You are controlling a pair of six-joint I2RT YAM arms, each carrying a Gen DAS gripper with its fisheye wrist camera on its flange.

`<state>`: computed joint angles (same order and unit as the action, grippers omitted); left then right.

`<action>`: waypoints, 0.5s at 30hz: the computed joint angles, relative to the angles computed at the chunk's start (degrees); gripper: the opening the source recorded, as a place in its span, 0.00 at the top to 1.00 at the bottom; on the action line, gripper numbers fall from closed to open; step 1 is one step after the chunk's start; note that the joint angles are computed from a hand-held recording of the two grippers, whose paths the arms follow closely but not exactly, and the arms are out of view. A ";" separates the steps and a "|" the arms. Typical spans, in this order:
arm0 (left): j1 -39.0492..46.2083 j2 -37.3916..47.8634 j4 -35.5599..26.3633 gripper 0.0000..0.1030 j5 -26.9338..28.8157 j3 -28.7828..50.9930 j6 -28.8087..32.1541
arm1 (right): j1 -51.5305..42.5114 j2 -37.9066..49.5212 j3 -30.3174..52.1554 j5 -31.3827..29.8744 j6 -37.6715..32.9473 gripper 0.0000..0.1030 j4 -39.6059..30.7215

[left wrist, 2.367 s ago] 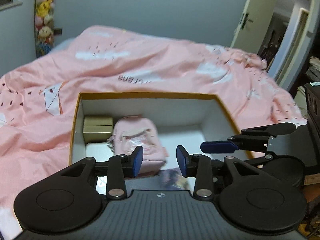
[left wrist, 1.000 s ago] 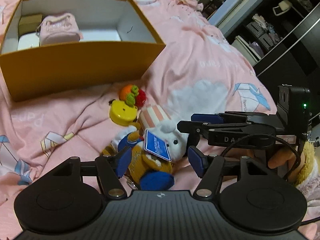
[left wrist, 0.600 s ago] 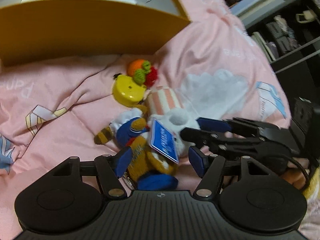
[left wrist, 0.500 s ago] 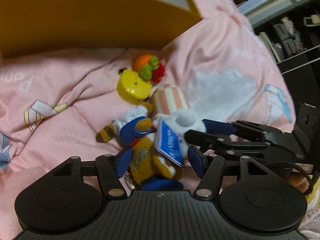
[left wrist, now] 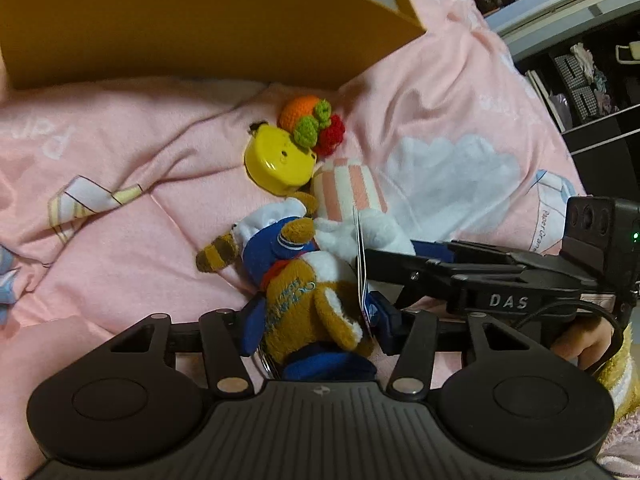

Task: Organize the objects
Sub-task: 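Grasp the brown bear plush with the left gripper while the right grasps the white striped-hat plush, then carry both plush toys over the orange box and lower them inside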

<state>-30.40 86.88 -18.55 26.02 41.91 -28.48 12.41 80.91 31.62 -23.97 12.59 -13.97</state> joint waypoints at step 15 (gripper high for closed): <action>0.22 -16.57 5.82 0.41 -8.68 -5.53 -0.52 | 3.29 -12.75 4.79 6.01 -4.51 0.42 -8.60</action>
<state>-30.18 70.31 -12.74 17.35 36.38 -29.00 15.70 68.16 36.41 -17.96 8.07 -22.57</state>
